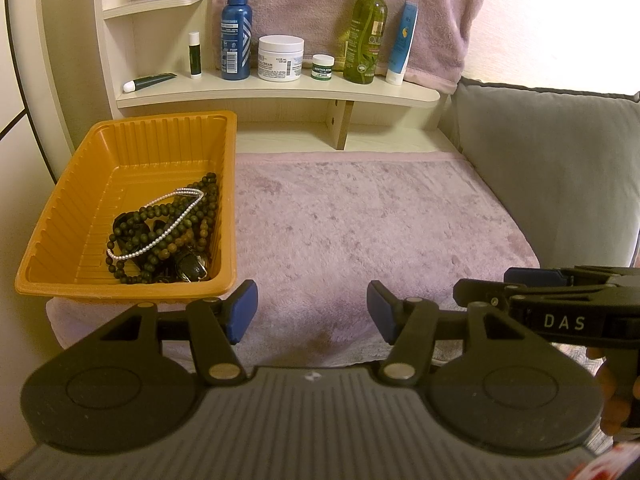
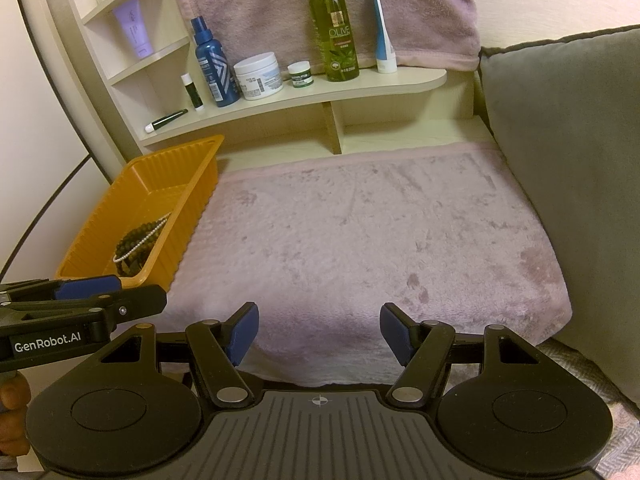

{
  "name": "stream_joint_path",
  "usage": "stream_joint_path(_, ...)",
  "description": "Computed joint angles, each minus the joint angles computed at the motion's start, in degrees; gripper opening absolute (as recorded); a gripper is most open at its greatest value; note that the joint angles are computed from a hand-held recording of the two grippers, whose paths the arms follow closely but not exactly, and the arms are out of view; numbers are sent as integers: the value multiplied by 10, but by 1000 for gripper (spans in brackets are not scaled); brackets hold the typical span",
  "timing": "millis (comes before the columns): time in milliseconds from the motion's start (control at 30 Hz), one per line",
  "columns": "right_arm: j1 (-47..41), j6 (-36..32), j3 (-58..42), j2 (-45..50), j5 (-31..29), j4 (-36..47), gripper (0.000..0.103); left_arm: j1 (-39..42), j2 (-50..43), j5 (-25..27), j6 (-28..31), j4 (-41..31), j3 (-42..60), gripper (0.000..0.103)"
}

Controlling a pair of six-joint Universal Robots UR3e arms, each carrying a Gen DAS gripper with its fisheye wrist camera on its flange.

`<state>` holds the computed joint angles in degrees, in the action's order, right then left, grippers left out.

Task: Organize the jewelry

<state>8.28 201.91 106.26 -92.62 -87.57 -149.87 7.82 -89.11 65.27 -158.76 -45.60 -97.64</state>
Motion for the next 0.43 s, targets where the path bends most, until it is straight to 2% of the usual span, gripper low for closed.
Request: stream_joint_path(433, -1, -1, 1, 0, 1, -1, 67, -1, 0, 1, -3, 0, 1, 58)
